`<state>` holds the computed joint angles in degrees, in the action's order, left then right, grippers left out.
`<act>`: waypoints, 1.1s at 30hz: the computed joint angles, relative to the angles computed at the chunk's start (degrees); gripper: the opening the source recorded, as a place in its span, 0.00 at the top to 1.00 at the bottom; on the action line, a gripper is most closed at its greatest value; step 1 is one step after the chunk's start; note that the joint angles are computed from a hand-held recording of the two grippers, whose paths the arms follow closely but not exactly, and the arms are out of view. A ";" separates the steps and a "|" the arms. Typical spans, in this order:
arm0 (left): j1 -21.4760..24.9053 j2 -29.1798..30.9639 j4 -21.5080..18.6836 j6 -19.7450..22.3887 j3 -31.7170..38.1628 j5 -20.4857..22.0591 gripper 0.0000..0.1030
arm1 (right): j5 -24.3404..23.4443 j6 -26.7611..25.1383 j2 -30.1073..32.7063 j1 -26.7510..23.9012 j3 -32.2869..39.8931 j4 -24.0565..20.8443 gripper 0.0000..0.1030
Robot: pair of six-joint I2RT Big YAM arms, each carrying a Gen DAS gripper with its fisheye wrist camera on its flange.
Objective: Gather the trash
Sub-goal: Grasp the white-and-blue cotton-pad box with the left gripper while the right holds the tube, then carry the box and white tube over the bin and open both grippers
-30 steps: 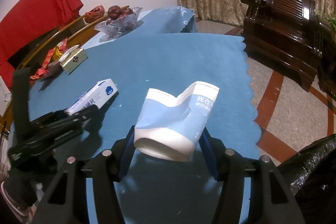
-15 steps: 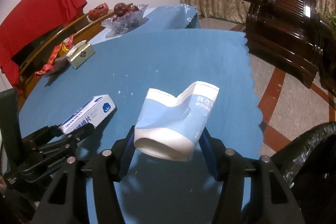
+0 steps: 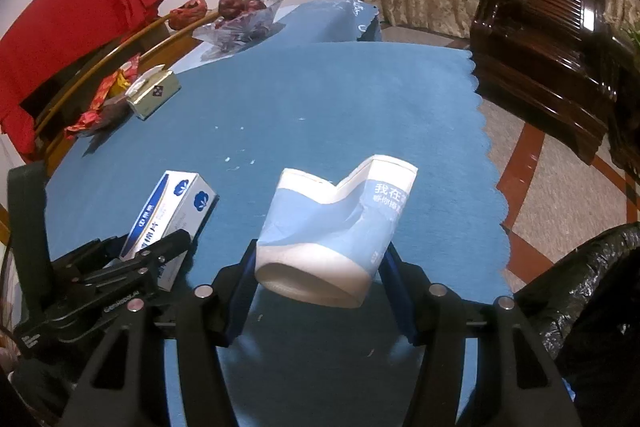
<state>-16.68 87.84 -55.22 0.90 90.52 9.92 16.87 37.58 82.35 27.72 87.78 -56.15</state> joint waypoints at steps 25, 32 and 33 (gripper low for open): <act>-2.34 -12.02 -3.13 -1.02 0.44 0.11 0.47 | 9.06 1.82 -8.90 6.71 1.90 -4.57 0.44; -4.96 -15.01 -3.68 -1.35 -0.45 0.52 0.47 | 14.12 5.05 -13.89 10.00 0.00 -8.29 0.44; -5.69 -15.49 -3.75 -1.68 -0.60 0.56 0.47 | 14.80 5.52 -14.50 10.42 -0.29 -8.85 0.44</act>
